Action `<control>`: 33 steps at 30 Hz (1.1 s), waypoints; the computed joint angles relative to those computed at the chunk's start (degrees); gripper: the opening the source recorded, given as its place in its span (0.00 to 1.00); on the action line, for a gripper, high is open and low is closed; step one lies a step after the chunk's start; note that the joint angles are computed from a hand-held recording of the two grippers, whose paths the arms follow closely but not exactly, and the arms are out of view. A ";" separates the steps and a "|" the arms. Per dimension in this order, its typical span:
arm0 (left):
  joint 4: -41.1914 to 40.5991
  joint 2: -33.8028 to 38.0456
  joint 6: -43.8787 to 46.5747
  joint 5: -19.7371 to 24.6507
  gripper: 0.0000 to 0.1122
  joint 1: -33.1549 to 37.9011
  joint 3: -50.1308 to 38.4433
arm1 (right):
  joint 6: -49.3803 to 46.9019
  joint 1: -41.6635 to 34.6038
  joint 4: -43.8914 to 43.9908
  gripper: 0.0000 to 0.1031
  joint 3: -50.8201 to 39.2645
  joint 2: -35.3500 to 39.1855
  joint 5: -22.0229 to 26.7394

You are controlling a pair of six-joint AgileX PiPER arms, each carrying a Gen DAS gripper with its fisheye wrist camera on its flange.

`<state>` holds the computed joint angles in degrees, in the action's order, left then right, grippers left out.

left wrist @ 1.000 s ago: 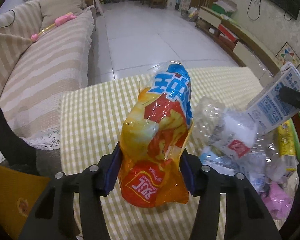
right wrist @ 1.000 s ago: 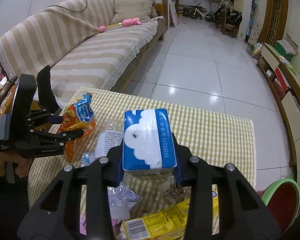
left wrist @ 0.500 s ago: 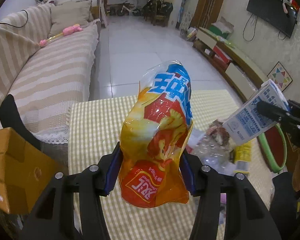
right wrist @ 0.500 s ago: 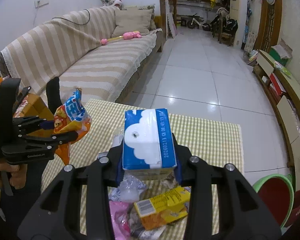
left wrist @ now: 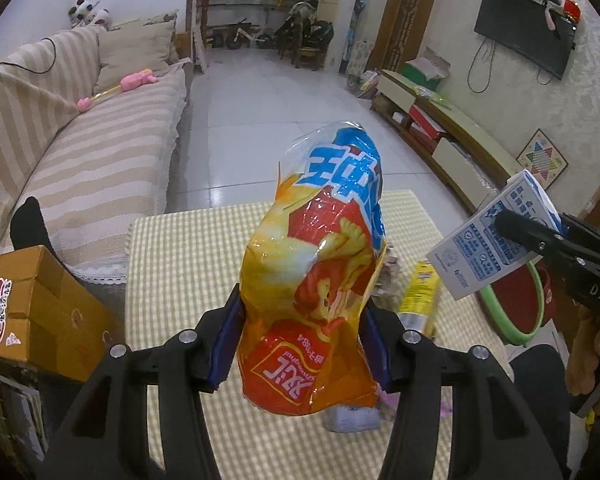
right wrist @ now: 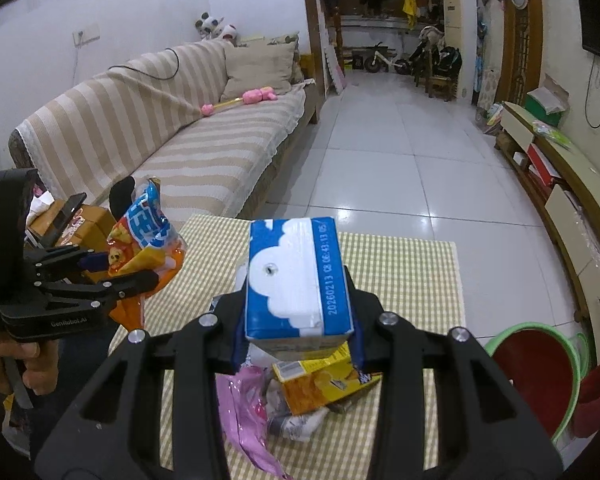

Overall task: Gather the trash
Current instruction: 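Lift the orange bag and tissue pack and carry both over the green bucket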

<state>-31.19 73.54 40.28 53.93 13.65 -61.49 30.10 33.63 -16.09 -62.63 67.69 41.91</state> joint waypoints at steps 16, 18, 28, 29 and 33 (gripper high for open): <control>4.77 -2.56 -11.21 -2.13 0.45 -14.36 -1.05 | -7.20 -11.07 6.07 0.36 5.32 -10.85 2.28; 5.84 -2.15 -13.93 -3.36 0.45 -18.17 -1.20 | -12.00 -16.00 9.84 0.36 6.28 -12.70 2.59; 9.99 2.89 -24.94 -8.42 0.45 -35.97 -4.72 | -49.19 -52.78 38.87 0.36 9.97 -17.14 8.67; 10.13 3.80 -25.61 -8.86 0.45 -37.55 -5.33 | -53.15 -56.88 41.68 0.36 10.14 -16.92 9.83; 10.95 7.44 -28.52 -10.67 0.45 -43.61 -7.83 | -64.46 -69.54 48.87 0.36 10.91 -15.42 13.35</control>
<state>-20.24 80.99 11.76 43.26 -29.96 -69.32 -34.36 -35.92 32.78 -51.72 52.27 55.26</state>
